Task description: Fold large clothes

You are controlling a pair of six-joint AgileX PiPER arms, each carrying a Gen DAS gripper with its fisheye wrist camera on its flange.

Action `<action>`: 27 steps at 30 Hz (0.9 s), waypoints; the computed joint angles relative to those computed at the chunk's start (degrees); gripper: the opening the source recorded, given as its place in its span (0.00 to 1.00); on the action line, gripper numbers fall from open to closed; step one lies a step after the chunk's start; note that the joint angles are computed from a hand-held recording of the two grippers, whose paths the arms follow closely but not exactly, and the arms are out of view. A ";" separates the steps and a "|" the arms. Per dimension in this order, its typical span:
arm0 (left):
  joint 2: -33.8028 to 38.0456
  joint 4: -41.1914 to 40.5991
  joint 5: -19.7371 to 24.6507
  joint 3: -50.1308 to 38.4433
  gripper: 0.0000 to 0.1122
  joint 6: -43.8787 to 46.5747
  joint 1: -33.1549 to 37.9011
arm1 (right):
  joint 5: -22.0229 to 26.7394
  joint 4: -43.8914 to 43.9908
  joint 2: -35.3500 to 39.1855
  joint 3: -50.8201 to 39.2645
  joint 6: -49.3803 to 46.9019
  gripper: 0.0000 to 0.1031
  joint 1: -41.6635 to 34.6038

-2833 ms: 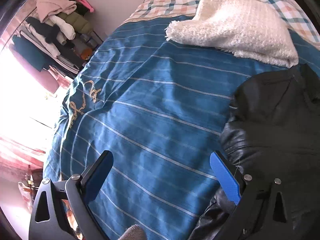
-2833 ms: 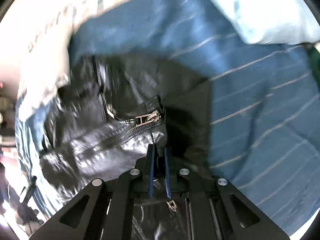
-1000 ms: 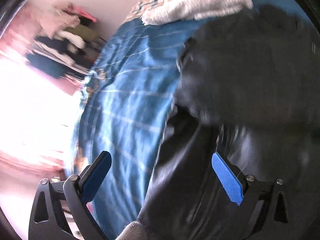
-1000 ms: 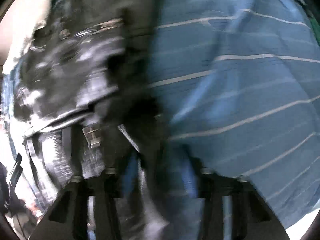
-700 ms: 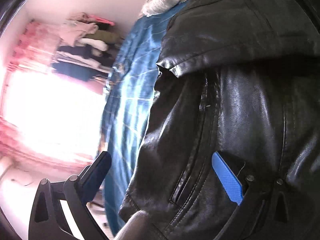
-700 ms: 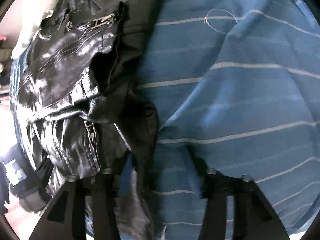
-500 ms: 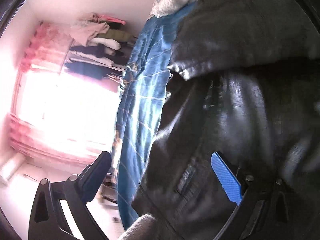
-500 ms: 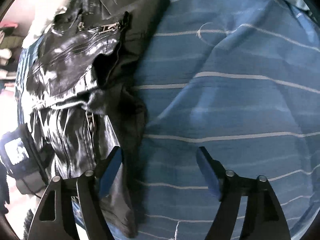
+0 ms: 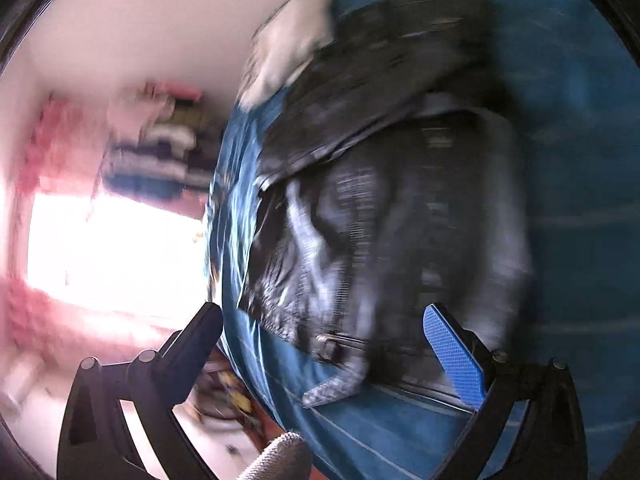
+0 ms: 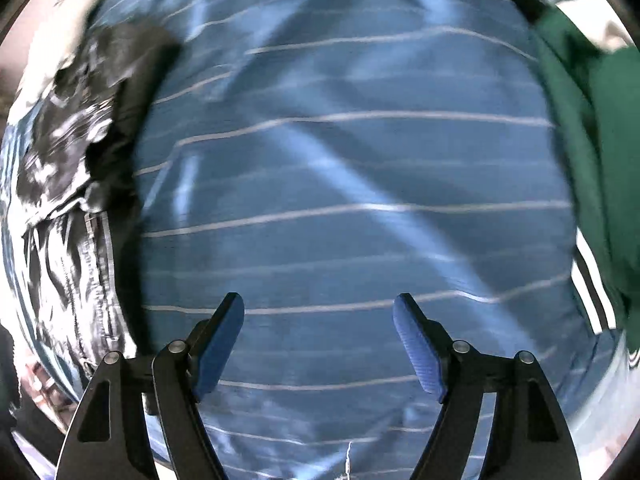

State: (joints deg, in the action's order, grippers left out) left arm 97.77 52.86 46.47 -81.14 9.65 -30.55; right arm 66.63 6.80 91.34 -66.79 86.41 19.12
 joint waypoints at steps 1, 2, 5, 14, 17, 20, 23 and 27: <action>-2.07 5.61 -2.21 5.73 0.91 -5.34 -1.66 | 0.05 0.05 -1.21 1.56 0.76 0.76 -0.03; -3.35 11.34 -3.56 10.62 0.91 -10.95 -3.09 | -0.23 0.18 -2.84 3.65 1.54 0.76 -0.14; -2.64 23.79 -2.40 18.13 0.92 -23.59 -6.31 | -0.03 0.16 -6.70 7.87 3.54 0.76 -0.62; 9.04 7.58 7.98 -1.95 0.91 -15.05 -5.68 | -0.31 0.33 -8.65 8.30 4.36 0.76 -2.37; 4.96 5.55 5.97 1.95 0.92 -12.21 -6.63 | -0.12 1.07 -8.82 8.25 3.72 0.76 -3.10; 1.72 6.04 3.69 7.47 0.92 -12.21 -8.27 | -0.35 1.67 -6.08 6.31 2.76 0.76 -3.26; 6.24 12.46 3.80 7.88 0.92 -18.49 -8.35 | 1.14 1.76 -5.50 4.98 1.63 0.76 -3.78; 12.56 15.93 4.72 -0.35 0.92 -22.71 -6.14 | 0.95 1.51 -4.73 4.69 -0.47 0.76 -5.31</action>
